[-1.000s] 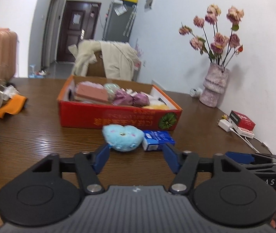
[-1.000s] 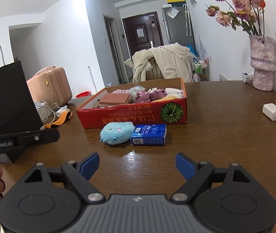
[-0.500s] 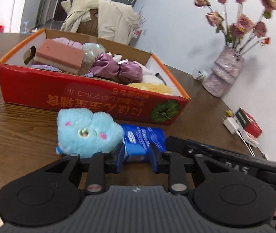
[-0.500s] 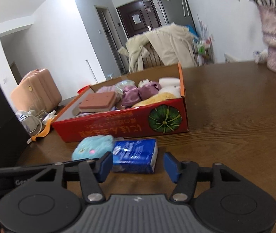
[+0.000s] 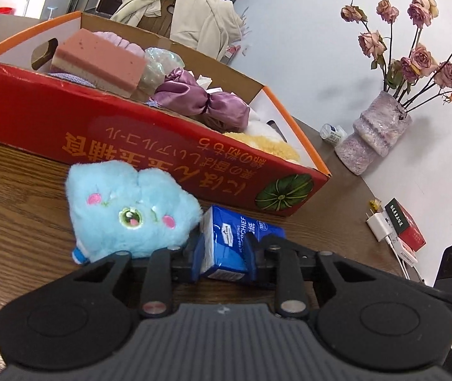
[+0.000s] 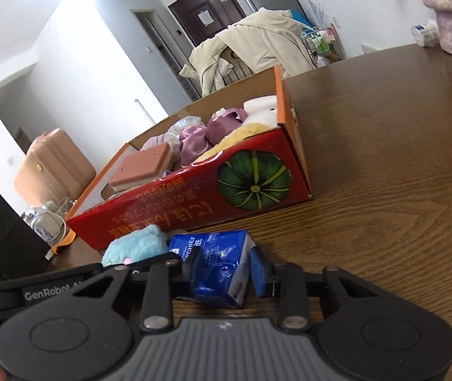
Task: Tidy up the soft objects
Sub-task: 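Grasp the small blue-and-white box with both tools together, then carry the blue box into the cardboard box and open both tools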
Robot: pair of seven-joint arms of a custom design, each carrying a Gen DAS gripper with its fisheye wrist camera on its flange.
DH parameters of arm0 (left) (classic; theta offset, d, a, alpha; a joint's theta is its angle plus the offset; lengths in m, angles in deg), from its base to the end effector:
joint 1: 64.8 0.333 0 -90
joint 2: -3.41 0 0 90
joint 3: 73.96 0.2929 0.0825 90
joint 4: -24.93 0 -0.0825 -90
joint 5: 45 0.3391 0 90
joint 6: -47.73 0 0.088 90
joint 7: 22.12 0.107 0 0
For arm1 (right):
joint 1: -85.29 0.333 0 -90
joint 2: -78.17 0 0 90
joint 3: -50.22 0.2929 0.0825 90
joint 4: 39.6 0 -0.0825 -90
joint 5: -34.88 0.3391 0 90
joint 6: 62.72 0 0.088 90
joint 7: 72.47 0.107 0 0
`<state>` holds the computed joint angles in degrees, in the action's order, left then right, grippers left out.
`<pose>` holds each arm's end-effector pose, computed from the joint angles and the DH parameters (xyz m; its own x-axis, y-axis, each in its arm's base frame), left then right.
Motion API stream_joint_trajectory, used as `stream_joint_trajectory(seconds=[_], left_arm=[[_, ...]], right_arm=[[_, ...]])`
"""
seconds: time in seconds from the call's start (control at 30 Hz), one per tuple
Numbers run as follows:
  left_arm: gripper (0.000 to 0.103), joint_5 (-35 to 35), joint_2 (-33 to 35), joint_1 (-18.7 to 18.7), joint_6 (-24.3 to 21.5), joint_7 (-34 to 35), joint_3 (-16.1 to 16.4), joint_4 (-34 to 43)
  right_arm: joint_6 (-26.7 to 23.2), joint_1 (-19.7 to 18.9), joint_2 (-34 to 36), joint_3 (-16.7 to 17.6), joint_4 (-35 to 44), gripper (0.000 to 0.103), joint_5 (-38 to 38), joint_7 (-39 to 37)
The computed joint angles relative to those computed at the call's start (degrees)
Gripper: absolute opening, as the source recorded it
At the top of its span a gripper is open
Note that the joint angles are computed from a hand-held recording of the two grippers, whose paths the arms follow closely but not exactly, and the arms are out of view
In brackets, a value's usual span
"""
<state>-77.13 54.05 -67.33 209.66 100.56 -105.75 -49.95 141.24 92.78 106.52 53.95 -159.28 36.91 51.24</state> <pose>0.6825 -0.2719 0.3322 -0.4752 -0.7307 0.4902 -0.7605 0.0608 -0.6465 0.5893 0.1080 0.3209 -0.1801 -0.8469 -0.5004 -0.5530 0.5078 -0.6605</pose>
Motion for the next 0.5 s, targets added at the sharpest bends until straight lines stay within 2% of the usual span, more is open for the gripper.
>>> stream_joint_trajectory(seconds=[0.13,0.2,0.27,0.3,0.4,0.5], left_arm=[[0.026,-0.03,-1.8,0.66,-0.25,0.52,-0.35,-2.35],[0.026,-2.08,-4.3,3.45,0.61,4.24,-3.31,-6.65],[0.026,-5.35,-6.97,6.9,3.04,9.46,-7.11,-11.58],[0.026,-7.2,-8.3,8.79,3.63,11.77,-8.95,-13.79],[0.026,-14.25,-12.11,14.9,3.89,18.88,-14.42,-19.6],[0.026,-23.31,-15.72,21.97,5.1,28.17,-21.02,-25.23]], right_arm=[[-0.66,4.57,-0.78,-3.58,-0.33,0.03,3.85,-2.73],[-1.34,11.52,-2.22,-8.96,-1.52,0.029,10.16,-6.57],[0.37,19.32,-3.95,-14.29,-3.73,0.029,18.14,-11.88],[1.41,20.75,-4.95,-14.7,-4.95,0.029,20.39,-12.96],[5.21,20.61,-8.52,-11.88,-9.23,0.029,23.64,-14.01],[8.36,22.35,-11.97,-10.17,-12.54,0.029,28.52,-17.52]])
